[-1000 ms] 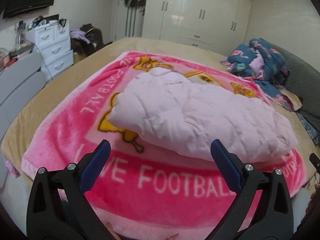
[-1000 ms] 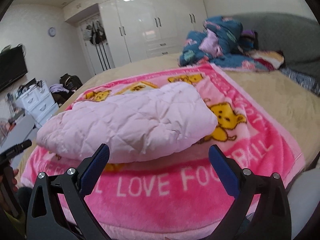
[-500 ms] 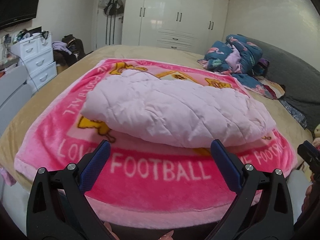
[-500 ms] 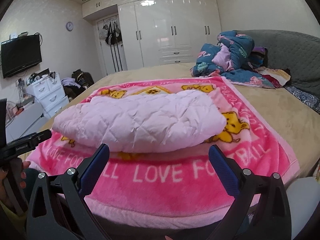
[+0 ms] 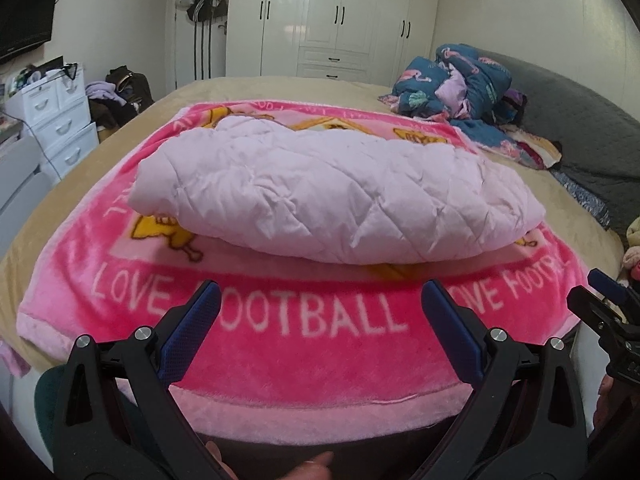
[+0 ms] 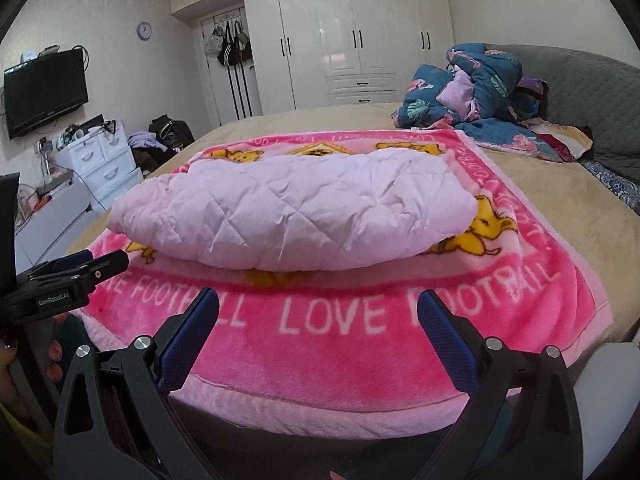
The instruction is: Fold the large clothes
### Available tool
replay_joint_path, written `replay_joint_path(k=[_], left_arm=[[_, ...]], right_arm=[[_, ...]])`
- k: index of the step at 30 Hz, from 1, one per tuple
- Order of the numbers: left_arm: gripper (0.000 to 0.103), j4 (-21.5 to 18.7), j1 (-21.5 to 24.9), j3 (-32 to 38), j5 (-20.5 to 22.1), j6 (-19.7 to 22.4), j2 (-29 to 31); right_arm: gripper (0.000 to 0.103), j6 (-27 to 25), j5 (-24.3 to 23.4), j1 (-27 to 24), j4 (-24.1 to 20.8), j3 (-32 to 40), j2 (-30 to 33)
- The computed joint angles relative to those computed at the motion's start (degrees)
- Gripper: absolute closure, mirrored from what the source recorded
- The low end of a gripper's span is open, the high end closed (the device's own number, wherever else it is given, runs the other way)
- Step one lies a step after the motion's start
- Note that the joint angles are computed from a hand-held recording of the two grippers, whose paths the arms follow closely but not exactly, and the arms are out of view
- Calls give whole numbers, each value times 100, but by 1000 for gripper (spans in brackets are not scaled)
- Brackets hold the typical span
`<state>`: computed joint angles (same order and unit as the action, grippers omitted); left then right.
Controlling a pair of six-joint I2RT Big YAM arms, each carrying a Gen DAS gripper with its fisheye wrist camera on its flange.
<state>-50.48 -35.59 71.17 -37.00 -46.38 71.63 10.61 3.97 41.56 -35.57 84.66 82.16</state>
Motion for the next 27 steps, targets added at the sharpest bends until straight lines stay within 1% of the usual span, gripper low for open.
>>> replay_joint_path(k=[5,10,27], left_arm=[[9,-49,33,5,45,15,14],[9,-16,65,-37,118,25,2],[9,-39,84,-94,96,-11,-23]], right_arm=[[4,-12,-10,29,-42,37,59],[4,-32,-37,41,-69,73,102],[4,-47,-38,45,-50,82,124]])
